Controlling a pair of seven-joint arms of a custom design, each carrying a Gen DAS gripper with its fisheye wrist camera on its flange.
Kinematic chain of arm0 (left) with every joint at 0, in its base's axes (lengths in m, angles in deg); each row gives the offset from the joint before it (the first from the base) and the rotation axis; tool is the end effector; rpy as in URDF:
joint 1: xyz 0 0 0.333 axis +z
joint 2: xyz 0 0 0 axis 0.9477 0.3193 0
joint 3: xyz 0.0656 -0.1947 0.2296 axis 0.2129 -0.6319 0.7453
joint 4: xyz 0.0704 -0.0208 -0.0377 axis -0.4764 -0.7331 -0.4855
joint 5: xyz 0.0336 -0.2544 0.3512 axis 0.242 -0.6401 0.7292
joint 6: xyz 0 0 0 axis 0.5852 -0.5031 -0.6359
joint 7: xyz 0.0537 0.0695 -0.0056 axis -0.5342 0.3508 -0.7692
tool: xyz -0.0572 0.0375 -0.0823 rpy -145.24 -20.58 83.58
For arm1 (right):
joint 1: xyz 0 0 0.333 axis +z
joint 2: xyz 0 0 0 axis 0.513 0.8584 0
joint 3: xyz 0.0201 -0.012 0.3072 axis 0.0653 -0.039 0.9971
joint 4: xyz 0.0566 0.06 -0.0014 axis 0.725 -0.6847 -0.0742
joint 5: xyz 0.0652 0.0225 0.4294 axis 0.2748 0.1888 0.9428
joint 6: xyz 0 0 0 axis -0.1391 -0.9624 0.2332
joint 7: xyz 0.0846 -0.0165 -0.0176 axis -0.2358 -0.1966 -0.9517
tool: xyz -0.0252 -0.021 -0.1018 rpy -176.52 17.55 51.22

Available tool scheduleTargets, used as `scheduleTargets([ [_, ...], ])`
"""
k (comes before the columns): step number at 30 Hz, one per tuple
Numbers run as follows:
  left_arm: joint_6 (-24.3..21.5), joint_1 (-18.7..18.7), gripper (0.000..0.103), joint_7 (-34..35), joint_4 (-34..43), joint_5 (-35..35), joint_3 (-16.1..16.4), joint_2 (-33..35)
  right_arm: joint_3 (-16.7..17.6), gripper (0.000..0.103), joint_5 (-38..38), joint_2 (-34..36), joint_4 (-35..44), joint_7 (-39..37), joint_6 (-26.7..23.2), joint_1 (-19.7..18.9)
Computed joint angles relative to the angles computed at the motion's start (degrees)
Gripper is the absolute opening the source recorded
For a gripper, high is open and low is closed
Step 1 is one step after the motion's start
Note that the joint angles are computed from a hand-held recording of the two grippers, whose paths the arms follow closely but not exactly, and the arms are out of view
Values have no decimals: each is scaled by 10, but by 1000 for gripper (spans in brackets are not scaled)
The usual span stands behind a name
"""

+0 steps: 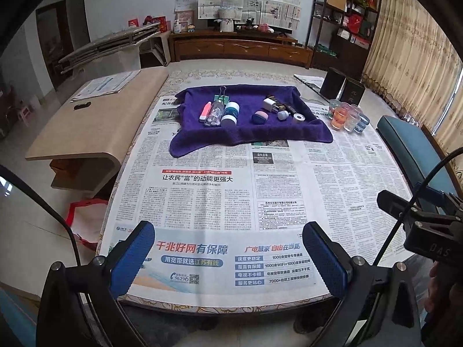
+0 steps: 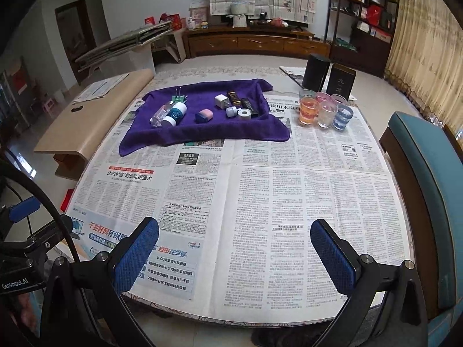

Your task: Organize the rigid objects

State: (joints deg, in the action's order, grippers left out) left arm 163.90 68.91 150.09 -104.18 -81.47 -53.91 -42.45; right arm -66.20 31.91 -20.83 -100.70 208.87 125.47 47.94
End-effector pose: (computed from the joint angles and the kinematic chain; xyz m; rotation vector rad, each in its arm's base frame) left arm 0.6367 -0.1090 0.5691 -1.5144 2.2525 -0.7742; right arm 0.4890 0.2603 0.5830 -1.5491 2.1564 -0.6456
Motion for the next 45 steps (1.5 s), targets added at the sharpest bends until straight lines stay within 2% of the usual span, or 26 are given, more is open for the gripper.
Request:
scheduleTargets([
  [45, -1, -1, 103, -4, -14, 7, 4, -18, 10, 103, -15, -22, -2, 13, -24, -1],
])
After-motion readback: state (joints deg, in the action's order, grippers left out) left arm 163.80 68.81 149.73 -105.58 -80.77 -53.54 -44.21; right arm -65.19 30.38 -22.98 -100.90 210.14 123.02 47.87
